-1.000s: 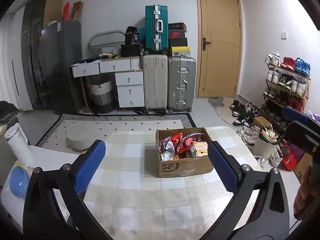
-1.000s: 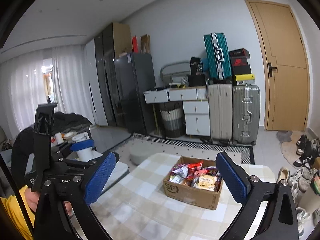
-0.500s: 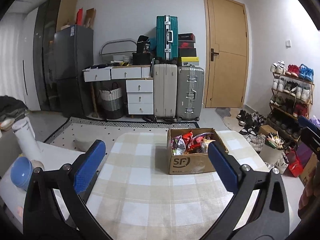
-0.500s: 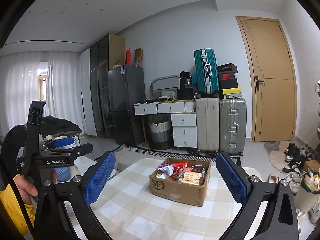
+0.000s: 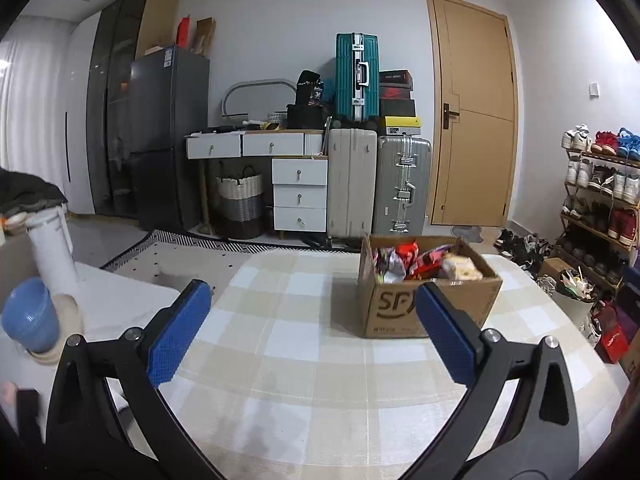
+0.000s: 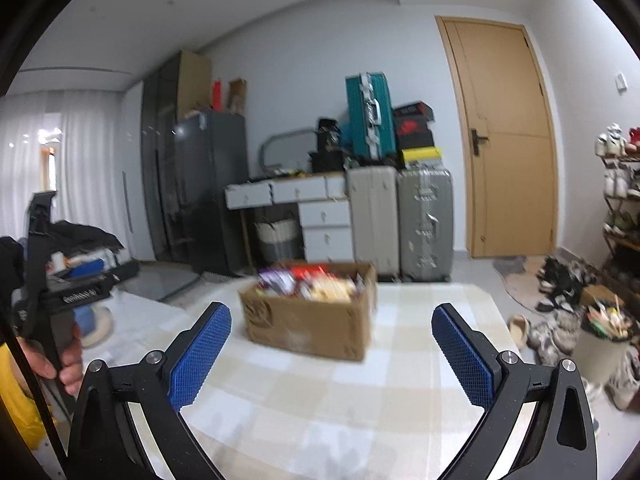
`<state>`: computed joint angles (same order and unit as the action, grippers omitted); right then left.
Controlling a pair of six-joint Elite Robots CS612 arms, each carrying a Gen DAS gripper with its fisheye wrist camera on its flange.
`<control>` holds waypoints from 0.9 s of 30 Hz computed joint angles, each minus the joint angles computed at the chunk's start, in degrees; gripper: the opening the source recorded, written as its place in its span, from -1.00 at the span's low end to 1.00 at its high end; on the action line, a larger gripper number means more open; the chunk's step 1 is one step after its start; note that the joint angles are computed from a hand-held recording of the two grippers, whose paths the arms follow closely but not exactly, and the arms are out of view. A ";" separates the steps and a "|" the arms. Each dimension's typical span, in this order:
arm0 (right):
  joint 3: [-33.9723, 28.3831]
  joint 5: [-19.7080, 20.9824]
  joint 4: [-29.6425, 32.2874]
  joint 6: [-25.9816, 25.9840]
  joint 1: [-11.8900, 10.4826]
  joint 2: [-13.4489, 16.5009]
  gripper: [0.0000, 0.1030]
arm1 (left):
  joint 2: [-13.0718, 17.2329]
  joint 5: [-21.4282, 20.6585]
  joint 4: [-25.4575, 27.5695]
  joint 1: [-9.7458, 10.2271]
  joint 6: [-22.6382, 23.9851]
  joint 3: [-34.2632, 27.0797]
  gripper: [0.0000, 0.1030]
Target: Organize snacks
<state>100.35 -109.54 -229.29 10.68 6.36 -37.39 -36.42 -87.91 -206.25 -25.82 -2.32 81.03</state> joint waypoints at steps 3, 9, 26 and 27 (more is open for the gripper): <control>-0.92 -1.70 -0.09 -0.05 0.06 2.04 0.99 | 2.63 0.35 0.35 -0.15 0.27 -1.49 0.98; -1.97 -3.11 -2.66 -1.29 0.03 4.69 0.99 | 7.51 3.20 1.12 -0.92 3.63 -5.30 0.98; -2.53 -4.64 -6.81 -1.31 0.30 6.11 0.99 | 11.85 -0.08 1.49 -0.36 1.38 -11.10 0.98; -2.51 -4.61 -6.75 -1.60 0.37 6.06 0.99 | 11.26 -0.05 1.26 -0.46 1.67 -10.26 0.98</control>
<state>97.84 -114.15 -236.04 9.08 6.72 -31.33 -25.17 -87.96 -204.98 -26.27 -0.65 70.78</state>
